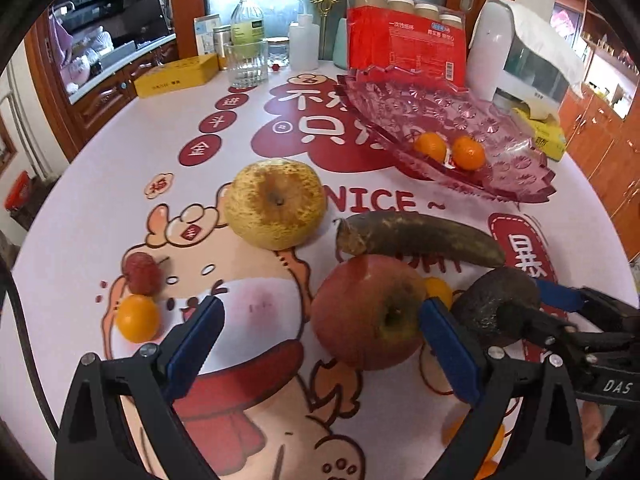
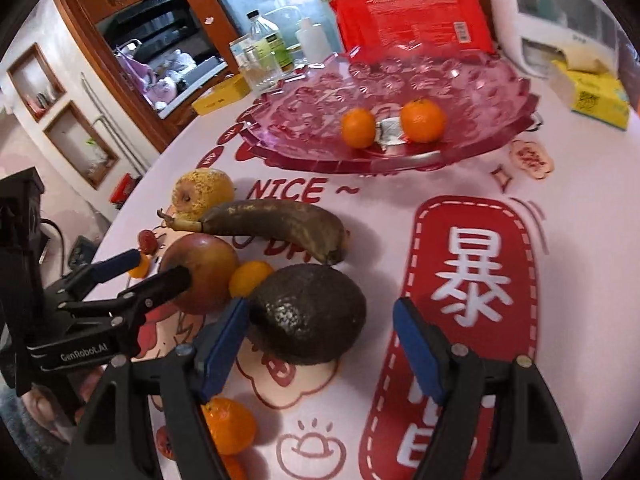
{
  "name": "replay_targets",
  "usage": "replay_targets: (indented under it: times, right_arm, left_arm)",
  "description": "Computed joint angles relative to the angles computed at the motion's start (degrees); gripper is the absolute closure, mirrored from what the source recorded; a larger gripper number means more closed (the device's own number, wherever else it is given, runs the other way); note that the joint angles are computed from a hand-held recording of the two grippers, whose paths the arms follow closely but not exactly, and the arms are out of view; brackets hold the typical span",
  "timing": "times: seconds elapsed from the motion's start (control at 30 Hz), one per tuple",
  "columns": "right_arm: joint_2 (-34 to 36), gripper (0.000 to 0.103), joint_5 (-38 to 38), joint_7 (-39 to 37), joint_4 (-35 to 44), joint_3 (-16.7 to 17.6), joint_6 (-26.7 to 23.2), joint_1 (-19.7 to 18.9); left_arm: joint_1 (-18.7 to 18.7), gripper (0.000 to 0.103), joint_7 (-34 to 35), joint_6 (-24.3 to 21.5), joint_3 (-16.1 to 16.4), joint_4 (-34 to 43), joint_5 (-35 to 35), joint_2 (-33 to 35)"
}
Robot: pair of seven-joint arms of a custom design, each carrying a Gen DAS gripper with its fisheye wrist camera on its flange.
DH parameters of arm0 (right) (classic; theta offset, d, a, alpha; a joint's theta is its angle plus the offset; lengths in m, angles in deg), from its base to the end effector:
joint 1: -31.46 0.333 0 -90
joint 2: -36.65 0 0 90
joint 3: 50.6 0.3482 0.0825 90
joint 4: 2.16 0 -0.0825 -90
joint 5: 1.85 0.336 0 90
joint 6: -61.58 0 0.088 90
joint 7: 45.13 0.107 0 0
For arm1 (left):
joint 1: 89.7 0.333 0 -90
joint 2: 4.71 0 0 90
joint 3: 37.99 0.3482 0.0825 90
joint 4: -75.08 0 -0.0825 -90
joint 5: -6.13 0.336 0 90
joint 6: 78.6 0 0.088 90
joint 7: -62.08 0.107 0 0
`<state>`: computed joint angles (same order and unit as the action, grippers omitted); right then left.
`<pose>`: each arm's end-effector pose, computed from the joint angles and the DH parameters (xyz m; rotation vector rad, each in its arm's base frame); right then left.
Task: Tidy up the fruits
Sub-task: 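Move both open tools back toward the remaining fruit on the table, then grasp the red apple with the left tool while the right tool grasps the avocado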
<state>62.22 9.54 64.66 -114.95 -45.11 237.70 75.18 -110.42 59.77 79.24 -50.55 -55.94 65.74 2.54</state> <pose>0.4384 0.4713 0.3839 -1.9911 1.4741 -0.0080 0.4120 -0.3100 0.3898 -2.0088 1.7754 -0.6284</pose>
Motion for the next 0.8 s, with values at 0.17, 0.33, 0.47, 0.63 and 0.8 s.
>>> replay_targets:
  times: [0.17, 0.33, 0.47, 0.63, 0.8]
  right_arm:
    - [2.9, 0.028, 4.5, -6.6, 2.2, 9.4, 0.1, -7.6]
    - [3.9, 0.030, 7.4, -10.5, 3.2, 10.9, -0.3, -8.2]
    - [2.7, 0.033, 7.6, -10.8, 2.3, 8.5, -0.5, -5.8]
    - [-0.5, 0.038, 1.3, -8.2, -0.4, 0.2, -1.5, 2.2]
    - [-2.4, 0.039, -9.5, -3.3, -3.0, -9.3, -1.6, 11.3]
  left_arm:
    - [0.0, 0.004, 1.5, 0.8, 0.1, 1.0, -0.8, 1.2]
    - [-0.3, 0.006, 1.8, 1.7, 0.4, 0.8, -1.0, 1.2]
    - [-0.1, 0.006, 2.8, 2.5, 0.5, 0.3, -2.2, 1.1]
    - [-0.5, 0.006, 3.5, 1.5, 0.3, -0.1, -2.4, 0.5]
    - [-0.3, 0.006, 5.2, 2.6, 0.0, -0.4, -3.6, 0.9]
